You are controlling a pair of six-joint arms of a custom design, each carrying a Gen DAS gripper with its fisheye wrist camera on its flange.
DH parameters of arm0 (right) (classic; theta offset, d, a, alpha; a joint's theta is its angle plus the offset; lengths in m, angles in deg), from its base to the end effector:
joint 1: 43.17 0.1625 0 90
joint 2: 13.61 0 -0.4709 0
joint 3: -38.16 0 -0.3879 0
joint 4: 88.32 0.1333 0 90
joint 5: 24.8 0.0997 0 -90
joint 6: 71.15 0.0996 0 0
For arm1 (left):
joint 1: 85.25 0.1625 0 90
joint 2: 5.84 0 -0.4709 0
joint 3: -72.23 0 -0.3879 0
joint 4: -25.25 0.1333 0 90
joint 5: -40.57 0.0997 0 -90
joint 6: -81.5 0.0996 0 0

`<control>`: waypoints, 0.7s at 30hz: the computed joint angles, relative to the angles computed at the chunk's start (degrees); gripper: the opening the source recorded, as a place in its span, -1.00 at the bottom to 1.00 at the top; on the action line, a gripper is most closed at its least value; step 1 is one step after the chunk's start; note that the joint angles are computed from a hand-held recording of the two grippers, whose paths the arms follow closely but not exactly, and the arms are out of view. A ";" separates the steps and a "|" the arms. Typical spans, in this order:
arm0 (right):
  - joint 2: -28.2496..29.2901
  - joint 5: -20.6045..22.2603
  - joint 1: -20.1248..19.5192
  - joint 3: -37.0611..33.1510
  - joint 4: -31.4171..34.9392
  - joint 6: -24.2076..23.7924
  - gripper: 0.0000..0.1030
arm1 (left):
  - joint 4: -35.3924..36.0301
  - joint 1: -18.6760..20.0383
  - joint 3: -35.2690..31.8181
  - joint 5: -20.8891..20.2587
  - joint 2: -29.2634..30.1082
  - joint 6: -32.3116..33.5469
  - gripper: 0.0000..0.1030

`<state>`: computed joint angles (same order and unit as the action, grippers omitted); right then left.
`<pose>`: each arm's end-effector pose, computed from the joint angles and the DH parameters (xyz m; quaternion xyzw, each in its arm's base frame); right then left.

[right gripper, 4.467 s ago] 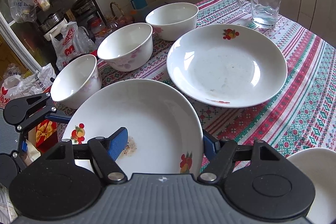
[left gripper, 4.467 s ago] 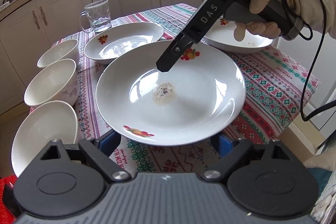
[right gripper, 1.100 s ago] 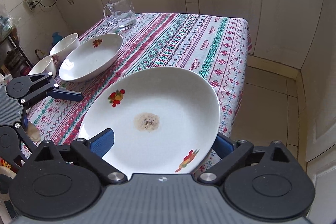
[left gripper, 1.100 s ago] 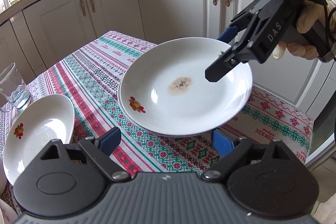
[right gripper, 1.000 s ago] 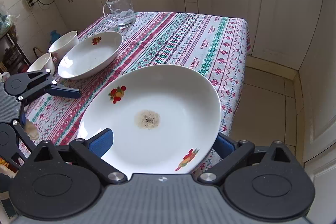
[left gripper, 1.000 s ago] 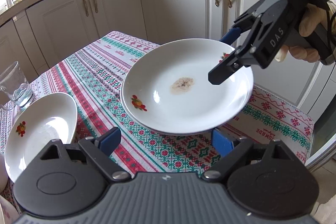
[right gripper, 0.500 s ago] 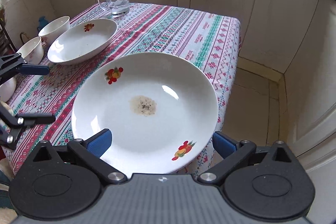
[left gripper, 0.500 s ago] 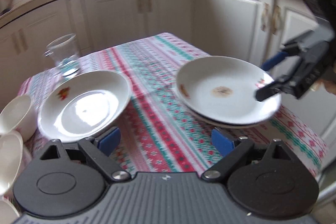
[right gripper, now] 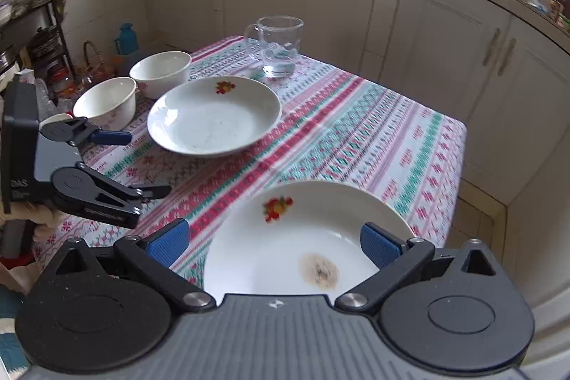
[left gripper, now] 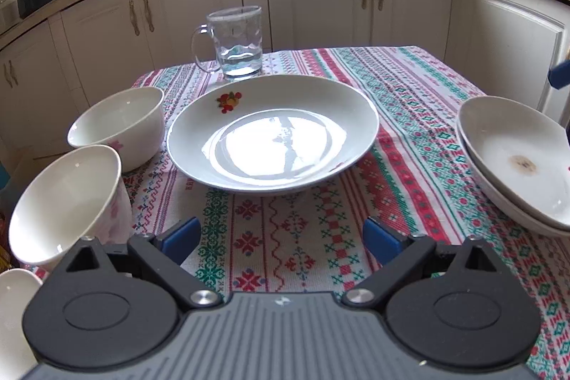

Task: Organize plates and bowls
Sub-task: 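Move the right tool toward the flower plate beside the glass mug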

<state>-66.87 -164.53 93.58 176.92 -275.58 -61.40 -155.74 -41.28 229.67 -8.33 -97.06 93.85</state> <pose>0.3473 -0.2480 0.1104 0.2455 -0.8696 0.2799 0.3245 -0.0551 -0.3294 0.2519 0.3803 0.8351 -0.2915 0.2700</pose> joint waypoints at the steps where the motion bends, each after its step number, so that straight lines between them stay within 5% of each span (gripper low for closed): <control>1: 0.20 0.85 -0.69 -0.61 -0.36 -1.64 1.00 | -1.66 0.19 0.06 0.20 1.29 0.33 0.89; 9: 1.67 6.32 -6.78 -5.66 -1.32 -13.05 1.00 | -10.39 2.97 -1.02 -2.12 7.81 3.61 1.00; 12: 2.04 9.10 -9.24 -7.99 -0.45 -17.66 1.00 | -6.91 5.13 -2.99 -4.62 7.16 0.50 1.00; 21: 5.90 17.23 -14.72 -17.26 6.36 -29.63 1.00 | -11.01 4.62 -2.60 -2.85 9.84 -0.68 1.00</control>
<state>-60.98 -147.30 78.86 159.65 -269.22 -91.02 -166.75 -36.67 227.07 -11.18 -87.22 93.17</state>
